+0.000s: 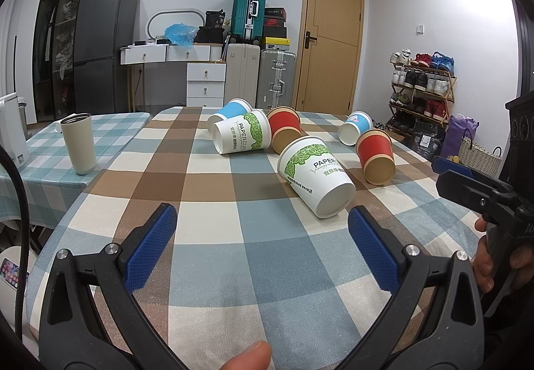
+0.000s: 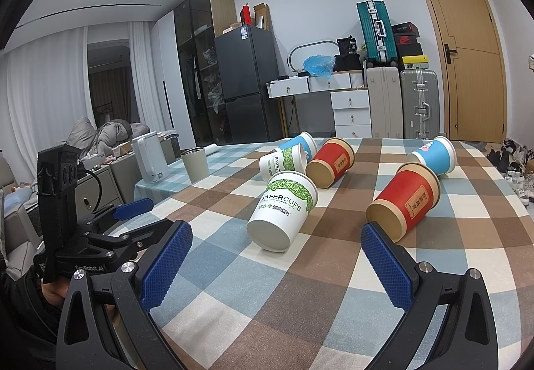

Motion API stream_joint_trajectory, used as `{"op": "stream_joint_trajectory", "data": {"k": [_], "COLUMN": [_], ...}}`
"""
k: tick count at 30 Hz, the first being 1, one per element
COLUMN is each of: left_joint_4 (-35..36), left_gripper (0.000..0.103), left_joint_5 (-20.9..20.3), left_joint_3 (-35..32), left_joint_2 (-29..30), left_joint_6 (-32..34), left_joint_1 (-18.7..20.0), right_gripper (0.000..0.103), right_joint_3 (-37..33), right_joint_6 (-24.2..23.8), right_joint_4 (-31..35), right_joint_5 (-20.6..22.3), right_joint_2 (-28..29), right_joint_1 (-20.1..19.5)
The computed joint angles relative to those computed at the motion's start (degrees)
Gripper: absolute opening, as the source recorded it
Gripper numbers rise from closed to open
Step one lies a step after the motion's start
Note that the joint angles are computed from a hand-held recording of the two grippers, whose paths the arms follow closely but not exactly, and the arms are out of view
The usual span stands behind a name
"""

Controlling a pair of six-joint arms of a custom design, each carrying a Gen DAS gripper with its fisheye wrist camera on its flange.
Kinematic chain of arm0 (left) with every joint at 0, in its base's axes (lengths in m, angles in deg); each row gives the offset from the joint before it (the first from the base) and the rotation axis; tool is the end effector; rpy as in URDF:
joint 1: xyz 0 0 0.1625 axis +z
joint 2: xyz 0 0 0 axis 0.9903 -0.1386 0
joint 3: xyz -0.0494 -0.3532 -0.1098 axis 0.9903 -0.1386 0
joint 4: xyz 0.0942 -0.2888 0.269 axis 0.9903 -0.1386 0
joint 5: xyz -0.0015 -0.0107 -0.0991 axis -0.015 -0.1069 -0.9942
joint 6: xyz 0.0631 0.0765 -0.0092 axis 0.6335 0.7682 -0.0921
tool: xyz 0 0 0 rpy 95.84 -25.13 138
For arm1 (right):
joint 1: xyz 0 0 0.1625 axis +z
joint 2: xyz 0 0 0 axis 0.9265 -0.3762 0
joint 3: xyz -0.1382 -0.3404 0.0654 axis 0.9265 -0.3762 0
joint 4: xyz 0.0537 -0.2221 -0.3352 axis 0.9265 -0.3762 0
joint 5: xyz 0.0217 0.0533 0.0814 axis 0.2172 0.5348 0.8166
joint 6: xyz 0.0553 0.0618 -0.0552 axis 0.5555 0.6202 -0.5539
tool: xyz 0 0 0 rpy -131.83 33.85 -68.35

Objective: Flip cup upright

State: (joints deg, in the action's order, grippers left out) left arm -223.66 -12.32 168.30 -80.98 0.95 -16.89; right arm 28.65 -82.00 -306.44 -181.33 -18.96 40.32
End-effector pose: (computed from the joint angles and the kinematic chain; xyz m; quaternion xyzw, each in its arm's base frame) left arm -0.0938 -0.5970 0.2594 0.3382 0.8204 -0.4302 0.1659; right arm 0.2804 -0.5218 0.0255 0.2651 -0.8083 0.4947 0.1779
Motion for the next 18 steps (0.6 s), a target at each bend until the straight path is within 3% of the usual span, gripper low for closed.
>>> {"op": "stream_joint_trajectory", "data": {"k": [18], "left_joint_4": [0.67], "left_gripper": [0.102], "left_joint_5": [0.28], "left_joint_3": [0.31], "left_joint_2": [-0.25], "left_joint_6": [-0.87], "left_joint_1": [-0.4], "right_gripper": [0.103], "right_joint_3": [-0.35], "right_joint_6": [0.58], "right_joint_4": [0.52], "right_joint_5": [-1.07], "right_joint_2": [-0.01], "right_joint_1": [0.2]}}
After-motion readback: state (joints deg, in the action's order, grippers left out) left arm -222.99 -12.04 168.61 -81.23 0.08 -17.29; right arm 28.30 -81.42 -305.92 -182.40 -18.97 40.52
